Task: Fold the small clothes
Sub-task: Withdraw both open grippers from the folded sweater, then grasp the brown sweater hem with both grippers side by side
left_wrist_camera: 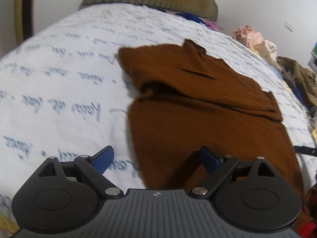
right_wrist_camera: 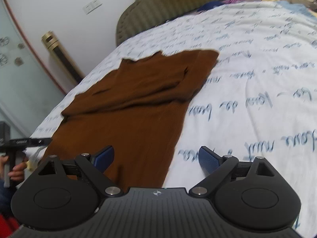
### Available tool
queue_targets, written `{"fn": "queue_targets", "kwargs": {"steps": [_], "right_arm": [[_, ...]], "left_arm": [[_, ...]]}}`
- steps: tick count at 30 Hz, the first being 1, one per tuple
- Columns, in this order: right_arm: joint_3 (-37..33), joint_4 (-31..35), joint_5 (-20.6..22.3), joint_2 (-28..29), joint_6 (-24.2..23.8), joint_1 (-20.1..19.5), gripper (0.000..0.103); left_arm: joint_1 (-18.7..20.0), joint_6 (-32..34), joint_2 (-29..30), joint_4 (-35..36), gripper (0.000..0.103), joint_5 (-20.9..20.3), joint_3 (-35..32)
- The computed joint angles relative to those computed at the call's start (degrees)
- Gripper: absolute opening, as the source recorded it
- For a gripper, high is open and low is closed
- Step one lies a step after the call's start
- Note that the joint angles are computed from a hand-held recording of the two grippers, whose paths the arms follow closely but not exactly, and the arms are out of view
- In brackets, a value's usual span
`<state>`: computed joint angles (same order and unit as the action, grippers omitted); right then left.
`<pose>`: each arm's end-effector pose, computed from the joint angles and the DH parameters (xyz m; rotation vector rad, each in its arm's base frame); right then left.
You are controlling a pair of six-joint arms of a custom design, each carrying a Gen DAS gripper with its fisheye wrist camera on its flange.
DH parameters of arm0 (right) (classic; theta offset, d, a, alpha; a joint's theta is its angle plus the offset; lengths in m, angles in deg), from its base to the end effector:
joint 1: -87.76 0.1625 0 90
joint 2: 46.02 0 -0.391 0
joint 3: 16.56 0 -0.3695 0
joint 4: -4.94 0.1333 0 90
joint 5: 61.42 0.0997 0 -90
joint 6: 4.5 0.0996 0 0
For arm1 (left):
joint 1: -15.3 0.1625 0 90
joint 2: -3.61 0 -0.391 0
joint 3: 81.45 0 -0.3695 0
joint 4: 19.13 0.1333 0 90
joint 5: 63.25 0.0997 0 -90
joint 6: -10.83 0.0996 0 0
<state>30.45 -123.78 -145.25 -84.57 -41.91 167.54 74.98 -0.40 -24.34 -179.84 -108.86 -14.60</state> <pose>-0.0015 -0.8200 0.3165 0.7282 -2.8300 0.7863 -0.2060 -0.7544 0.1058 0.1241 2.4380 -0.9969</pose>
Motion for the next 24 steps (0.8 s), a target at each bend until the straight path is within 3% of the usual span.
{"fn": "queue_targets", "kwargs": {"steps": [4,10,14,15,16,17,18,19,20,22,24], "right_arm": [[2.53,3.59,0.22,-1.75,-2.46,0.14,0.09],[2.59,15.26,4.92,-2.29,-5.94,0.41,0.09],[3.19,18.92,7.95,-2.03,-6.23,0.52,0.089],[3.94,17.78,7.64,-2.1,-5.76,0.81,0.082],[4.7,16.32,6.86,-2.22,-5.4,1.21,0.068],[5.26,14.67,5.74,-2.21,-4.92,1.72,0.056],[4.89,13.54,4.46,-1.75,-4.08,2.15,0.034],[4.91,12.34,3.1,-1.55,-3.14,2.49,0.017],[4.67,11.72,2.36,-1.34,-2.47,2.65,0.016],[3.71,12.86,3.15,-1.12,-2.22,2.47,0.016],[4.03,12.77,3.96,-1.7,-2.92,2.31,0.016]], "left_arm": [[-0.18,1.66,1.19,-0.29,0.094,-2.56,-0.7],[-0.75,6.08,2.3,-0.97,0.094,-9.61,-0.19],[-1.55,8.86,2.56,-2.62,0.094,-10.49,1.48],[-1.74,9.27,2.65,-2.59,0.094,-10.45,1.55],[-1.89,9.57,2.71,-2.4,0.094,-10.53,1.52],[-1.97,9.72,2.92,-2.13,0.086,-10.45,1.05],[-2.14,9.71,3.16,-1.9,0.076,-9.95,0.61],[-2.31,9.48,3.37,-0.98,0.047,-9.03,-0.06],[-2.42,8.6,3.64,0.49,0.028,-7.77,-0.97],[-1.96,5.3,3.47,3.07,0.017,-8.44,-2.39],[-1.42,3.15,2.71,3.67,0.015,-10.89,-2.7]]}}
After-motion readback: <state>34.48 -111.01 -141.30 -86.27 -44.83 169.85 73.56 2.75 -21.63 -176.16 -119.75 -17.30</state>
